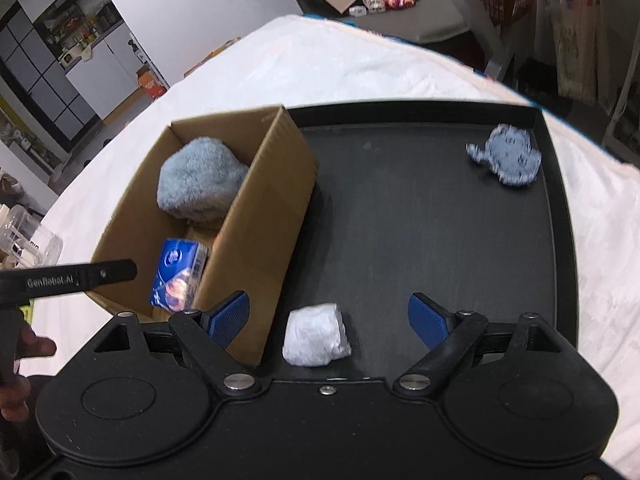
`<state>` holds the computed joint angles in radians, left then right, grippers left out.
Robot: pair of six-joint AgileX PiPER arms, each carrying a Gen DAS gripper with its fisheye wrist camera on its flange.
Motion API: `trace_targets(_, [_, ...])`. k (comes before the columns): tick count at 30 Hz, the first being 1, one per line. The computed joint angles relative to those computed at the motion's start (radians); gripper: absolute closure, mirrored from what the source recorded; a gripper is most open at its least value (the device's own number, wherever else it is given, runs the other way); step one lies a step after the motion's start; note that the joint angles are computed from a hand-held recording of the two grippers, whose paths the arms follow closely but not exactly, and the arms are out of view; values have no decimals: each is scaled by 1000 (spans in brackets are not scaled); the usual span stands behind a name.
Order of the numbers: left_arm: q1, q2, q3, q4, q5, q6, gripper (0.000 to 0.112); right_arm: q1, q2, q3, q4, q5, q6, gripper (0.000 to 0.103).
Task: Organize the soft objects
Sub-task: 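Move the right gripper to the white tissue bundle and close on it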
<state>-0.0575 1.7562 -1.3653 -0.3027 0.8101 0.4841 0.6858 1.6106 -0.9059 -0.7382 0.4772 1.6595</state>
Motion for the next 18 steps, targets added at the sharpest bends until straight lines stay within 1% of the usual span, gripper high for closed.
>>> trace_targets(3, [-18, 5, -8, 32, -2, -28, 50, -11, 11, 17, 16, -44, -16, 17])
trace_targets(9, [-58, 14, -16, 100, -14, -100, 44, -21, 38, 32, 47, -102, -58, 18])
trace_targets(13, [-76, 19, -22, 137, -16, -132, 42, -24, 62, 24, 55, -108, -96, 18])
trace_targets(18, [-97, 34, -41, 179, -7, -174, 42, -21, 102, 6, 46, -115, -104, 18])
